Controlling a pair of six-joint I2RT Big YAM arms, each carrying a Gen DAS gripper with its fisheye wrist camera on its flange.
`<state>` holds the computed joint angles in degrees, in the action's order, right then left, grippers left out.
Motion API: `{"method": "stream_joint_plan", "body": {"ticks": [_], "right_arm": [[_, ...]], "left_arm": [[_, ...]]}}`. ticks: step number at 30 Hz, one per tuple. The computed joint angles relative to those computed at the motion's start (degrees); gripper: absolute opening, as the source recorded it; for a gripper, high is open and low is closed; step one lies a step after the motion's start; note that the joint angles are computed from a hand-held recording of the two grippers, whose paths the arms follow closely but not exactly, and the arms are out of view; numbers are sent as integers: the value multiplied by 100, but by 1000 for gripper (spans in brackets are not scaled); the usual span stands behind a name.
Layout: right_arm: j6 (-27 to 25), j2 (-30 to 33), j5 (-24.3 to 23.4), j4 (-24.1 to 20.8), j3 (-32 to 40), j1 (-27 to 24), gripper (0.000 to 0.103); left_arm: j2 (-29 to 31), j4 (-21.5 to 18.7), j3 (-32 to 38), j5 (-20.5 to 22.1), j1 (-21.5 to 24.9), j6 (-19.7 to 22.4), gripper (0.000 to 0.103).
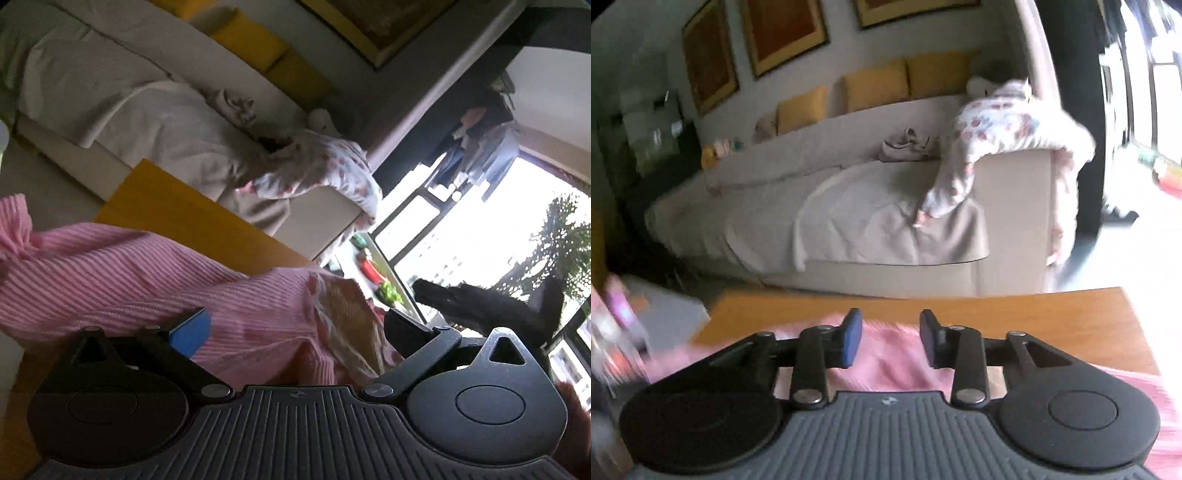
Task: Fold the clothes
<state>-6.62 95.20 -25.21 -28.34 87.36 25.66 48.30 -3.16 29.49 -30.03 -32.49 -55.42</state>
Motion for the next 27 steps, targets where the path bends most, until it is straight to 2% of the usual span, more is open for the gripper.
{"method": "stream_joint_plan", "body": {"ticks": [1, 3, 5, 7, 9, 10, 11, 14, 16, 19, 22, 23, 25, 27], "right_arm": [[-333, -56, 70, -216, -114, -18, 36], [-801, -46, 395, -611, -219, 21, 38], [-755, -21, 558, -565, -372, -32, 43], [-559, -21, 568, -568, -402, -85, 44], [-334, -98, 716, -735, -319, -86, 44], [-366, -231, 662, -673, -399, -126, 44], [-489, -417, 524, -512, -552, -206, 46], [-937, -1088, 378, -94, -1103, -433, 63], [-1312, -1589, 251, 7, -1520, -613, 64], [-1981, -2301, -106, -441, -2082, -781, 64], [-2921, -2939, -593, -1263, -2628, -789, 67], [-3316, -3080, -750, -1567, -2774, -750, 72], [-4064, -3276, -932, -2094, -3023, -538, 73], [-4380, -3401, -961, -2225, -3241, -286, 73]], "left_arm": [[-25, 36, -15, 16, -5, 24, 102], [10, 318, -31, 364, -61, 343, 102], [154, 500, 49, 707, -185, 681, 102], [368, 389, 253, 845, -401, 994, 102], [515, -66, 521, 592, -690, 1093, 102], [592, -305, 660, 458, -830, 1120, 102], [563, -538, 733, 264, -993, 1102, 102], [434, -1269, 912, -424, -1540, 982, 103], [343, -1942, 1013, -922, -1968, 753, 103], [259, -3027, 1203, -1434, -2551, 188, 103], [345, -4214, 1510, -1856, -3127, -583, 103], [428, -4589, 1635, -2001, -3303, -810, 103], [589, -5160, 1849, -2240, -3627, -1110, 103], [732, -5473, 2005, -2327, -3846, -1258, 103]]}}
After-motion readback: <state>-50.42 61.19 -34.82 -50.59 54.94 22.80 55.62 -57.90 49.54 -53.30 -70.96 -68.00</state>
